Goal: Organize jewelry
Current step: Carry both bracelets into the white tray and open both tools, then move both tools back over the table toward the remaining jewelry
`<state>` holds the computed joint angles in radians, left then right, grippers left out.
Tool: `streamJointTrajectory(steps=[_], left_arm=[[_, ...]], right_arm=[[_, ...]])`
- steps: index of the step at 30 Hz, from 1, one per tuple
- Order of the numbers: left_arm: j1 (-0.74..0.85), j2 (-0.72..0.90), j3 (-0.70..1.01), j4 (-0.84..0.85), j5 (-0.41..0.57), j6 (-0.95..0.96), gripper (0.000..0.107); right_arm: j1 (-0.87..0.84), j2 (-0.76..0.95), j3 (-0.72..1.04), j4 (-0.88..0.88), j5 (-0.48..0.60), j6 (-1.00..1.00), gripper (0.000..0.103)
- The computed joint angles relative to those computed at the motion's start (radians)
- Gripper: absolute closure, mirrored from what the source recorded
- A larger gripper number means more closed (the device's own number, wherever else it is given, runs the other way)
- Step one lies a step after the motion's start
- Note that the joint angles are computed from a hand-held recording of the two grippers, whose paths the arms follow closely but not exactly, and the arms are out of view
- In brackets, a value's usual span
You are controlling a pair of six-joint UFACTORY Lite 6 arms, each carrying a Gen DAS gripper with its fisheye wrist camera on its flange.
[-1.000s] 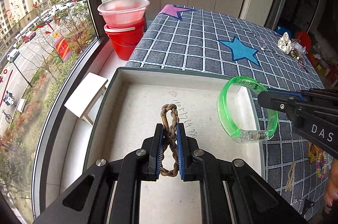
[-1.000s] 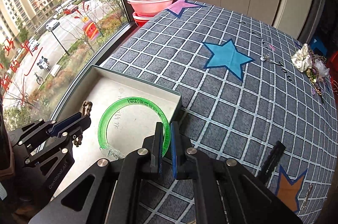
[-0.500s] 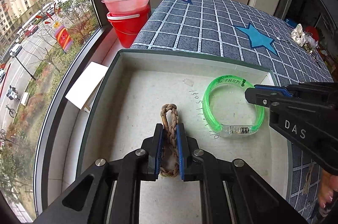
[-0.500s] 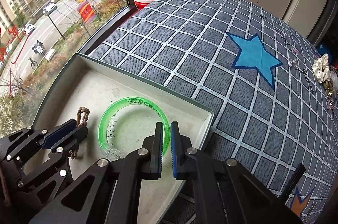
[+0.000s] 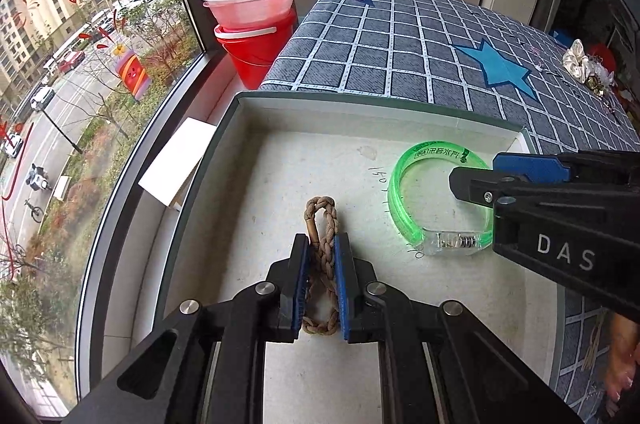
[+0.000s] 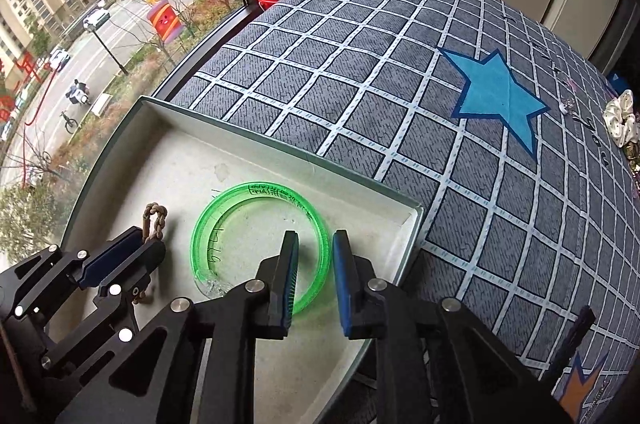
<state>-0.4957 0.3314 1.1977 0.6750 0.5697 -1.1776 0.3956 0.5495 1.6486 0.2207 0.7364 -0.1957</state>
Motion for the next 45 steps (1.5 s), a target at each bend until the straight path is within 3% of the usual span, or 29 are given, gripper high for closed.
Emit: streamJointTrajectory(steps=[2, 4, 5, 6, 7, 9, 14, 17, 22, 24, 33, 45], left_arm=[[0.001, -0.015, -0.013, -0.005, -0.009, 0.0, 0.087], [-0.003, -0.027, -0.02, -0.007, -0.008, 0.001, 0.081], [-0.007, -0.03, -0.02, -0.001, -0.004, -0.007, 0.065], [-0.013, -0.039, -0.025, 0.015, 0.0, -0.028, 0.018], [-0.025, -0.058, -0.041, 0.061, 0.007, -0.084, 0.004], [-0.053, -0.098, -0.065, 0.143, 0.026, -0.166, 0.004], [-0.086, -0.124, -0.051, 0.142, 0.073, -0.15, 0.004], [-0.104, -0.161, -0.064, 0.122, 0.08, -0.152, 0.004], [-0.147, -0.199, -0.067, 0.055, 0.09, -0.148, 0.004], [-0.174, -0.203, -0.062, 0.03, 0.093, -0.146, 0.004], [-0.332, -0.145, 0.033, -0.041, 0.144, -0.149, 0.004], [-0.522, 0.009, 0.232, -0.023, 0.294, -0.215, 0.004]], right_arm=[[0.002, -0.029, -0.018, 0.005, -0.011, -0.004, 0.052], [0.005, -0.05, -0.023, 0.001, -0.017, 0.0, 0.051], [0.001, -0.061, -0.025, 0.008, -0.018, -0.002, 0.05], [-0.005, -0.072, -0.026, 0.013, -0.018, 0.002, 0.05], [-0.014, -0.086, -0.031, 0.023, -0.019, 0.004, 0.05], [-0.04, -0.114, -0.043, 0.059, -0.012, -0.006, 0.047], [-0.116, -0.186, -0.098, 0.159, 0.022, -0.078, 0.037], [-0.18, -0.244, -0.155, 0.248, 0.051, -0.142, 0.023], [-0.297, -0.364, -0.278, 0.362, 0.118, -0.263, 0.022], [-0.348, -0.416, -0.335, 0.396, 0.142, -0.312, 0.017], [-0.655, -0.599, -0.538, 0.507, 0.284, -0.522, 0.016], [-1.135, -0.674, -0.596, 0.576, 0.497, -0.812, 0.015]])
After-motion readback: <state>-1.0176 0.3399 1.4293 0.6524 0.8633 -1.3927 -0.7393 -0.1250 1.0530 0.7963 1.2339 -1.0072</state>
